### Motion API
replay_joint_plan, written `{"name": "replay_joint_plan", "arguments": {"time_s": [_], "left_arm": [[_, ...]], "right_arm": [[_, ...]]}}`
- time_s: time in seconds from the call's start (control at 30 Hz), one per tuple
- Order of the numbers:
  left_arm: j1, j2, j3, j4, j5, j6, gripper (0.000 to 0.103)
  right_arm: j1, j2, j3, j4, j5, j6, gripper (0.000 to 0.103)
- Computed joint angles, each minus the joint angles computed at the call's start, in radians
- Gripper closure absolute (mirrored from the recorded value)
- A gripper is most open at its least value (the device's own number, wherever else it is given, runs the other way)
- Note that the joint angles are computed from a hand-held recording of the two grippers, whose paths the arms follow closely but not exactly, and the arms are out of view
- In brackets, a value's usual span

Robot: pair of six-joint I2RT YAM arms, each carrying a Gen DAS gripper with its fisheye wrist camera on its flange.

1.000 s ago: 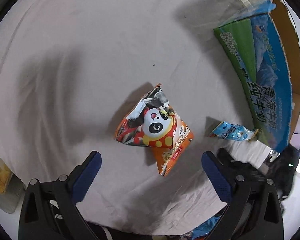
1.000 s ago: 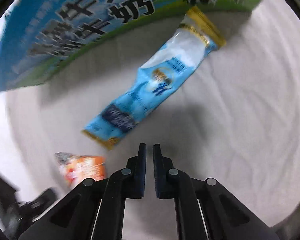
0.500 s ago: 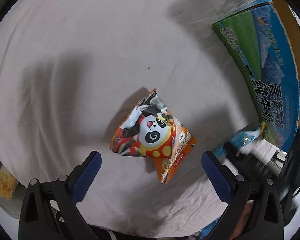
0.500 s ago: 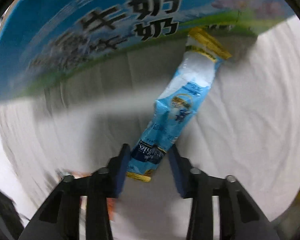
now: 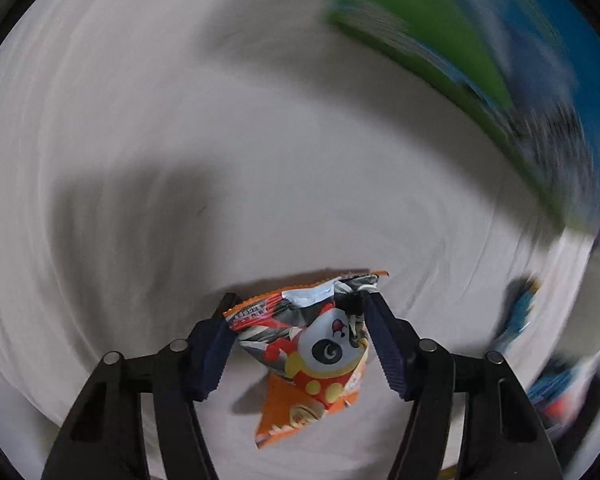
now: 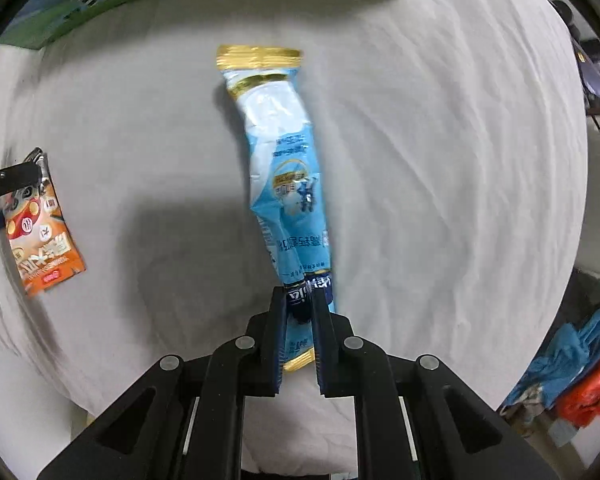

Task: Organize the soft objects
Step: 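Grasp the orange panda bag with the left gripper while the right grasps the blue milk stick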

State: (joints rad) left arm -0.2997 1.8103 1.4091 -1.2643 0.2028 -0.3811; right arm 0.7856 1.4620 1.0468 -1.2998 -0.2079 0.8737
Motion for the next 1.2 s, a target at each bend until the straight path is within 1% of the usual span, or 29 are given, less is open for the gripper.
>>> {"name": "replay_joint_plan", "arguments": {"time_s": [0.03, 0.1, 0.17, 0.2, 0.23, 0.3, 0.37, 0.43, 0.47, 0.53, 0.57, 0.6, 0.63, 0.67, 0.7, 0.73, 0.8, 0.87, 0.9, 0.97, 1.03, 1.17, 1.2], "left_arm": [[-0.024, 0.019, 0.028, -0.017, -0.022, 0.037, 0.042], [-0.038, 0.027, 0.061, -0.036, -0.036, 0.077, 0.041], [-0.021, 0.012, 0.089, -0.051, -0.021, 0.096, 0.041], [-0.014, 0.006, 0.107, -0.057, -0.015, 0.093, 0.041], [0.001, -0.007, 0.116, -0.068, -0.015, 0.101, 0.041], [0.014, -0.035, 0.139, -0.098, -0.022, 0.105, 0.041], [0.004, -0.062, 0.136, -0.111, -0.028, 0.102, 0.041], [0.008, -0.108, 0.098, -0.133, -0.022, 0.131, 0.038], [-0.005, -0.113, 0.084, -0.136, -0.018, 0.130, 0.036], [-0.051, -0.109, 0.049, -0.126, -0.025, 0.107, 0.036], [-0.051, -0.082, 0.054, -0.126, -0.026, 0.116, 0.036], [-0.063, -0.075, 0.035, -0.118, -0.025, 0.109, 0.036], [-0.075, -0.066, 0.016, -0.105, -0.023, 0.099, 0.036], [-0.086, -0.058, -0.002, -0.094, -0.024, 0.088, 0.036], [-0.093, -0.048, -0.020, -0.078, -0.032, 0.076, 0.036], [-0.099, -0.036, -0.038, -0.060, -0.042, 0.064, 0.036], [-0.101, -0.015, -0.062, -0.034, -0.040, 0.057, 0.036], [-0.143, -0.016, -0.069, 0.001, -0.062, 0.038, 0.036], [-0.155, -0.014, -0.067, 0.003, -0.076, 0.039, 0.036], [-0.173, -0.014, -0.067, 0.013, -0.089, 0.020, 0.036], [-0.201, -0.005, -0.063, 0.025, -0.103, -0.002, 0.036], [-0.239, 0.018, -0.042, 0.010, -0.118, -0.034, 0.035], [-0.258, 0.028, -0.039, 0.016, -0.114, -0.056, 0.035]], "right_arm": [[-0.012, -0.008, -0.003, 0.003, -0.005, -0.003, 0.089], [-0.113, -0.085, -0.028, -0.025, -0.008, -0.069, 0.088], [-0.208, -0.127, -0.019, -0.062, -0.006, -0.147, 0.083], [-0.227, -0.125, 0.002, -0.073, 0.004, -0.164, 0.069], [-0.285, -0.166, 0.004, -0.112, 0.015, -0.221, 0.051], [-0.318, -0.179, 0.015, -0.107, 0.029, -0.240, 0.038], [-0.381, -0.155, 0.041, -0.125, 0.033, -0.296, 0.038], [-0.429, -0.120, 0.013, -0.098, 0.053, -0.352, 0.038], [-0.438, -0.100, 0.009, -0.083, 0.063, -0.365, 0.039], [-0.438, -0.044, 0.022, -0.051, 0.069, -0.370, 0.039], [-0.430, -0.035, 0.011, -0.037, 0.078, -0.367, 0.039], [-0.422, -0.020, 0.011, -0.033, 0.107, -0.367, 0.039], [-0.397, -0.015, 0.005, -0.022, 0.107, -0.344, 0.040], [-0.387, 0.003, 0.005, -0.006, 0.089, -0.329, 0.043], [-0.394, 0.014, -0.007, -0.002, 0.060, -0.329, 0.060], [-0.354, 0.034, 0.009, 0.005, 0.066, -0.291, 0.066], [-0.325, 0.046, 0.025, -0.006, 0.106, -0.284, 0.067], [-0.311, 0.050, 0.034, -0.012, 0.122, -0.268, 0.068], [-0.311, 0.050, 0.034, -0.012, 0.123, -0.265, 0.069], [-0.229, 0.072, 0.044, 0.007, 0.105, -0.176, 0.069], [-0.200, 0.116, 0.064, 0.028, 0.097, -0.148, 0.070], [-0.220, 0.131, 0.073, 0.033, 0.101, -0.180, 0.070], [-0.190, 0.111, 0.063, 0.028, 0.097, -0.151, 0.070]]}}
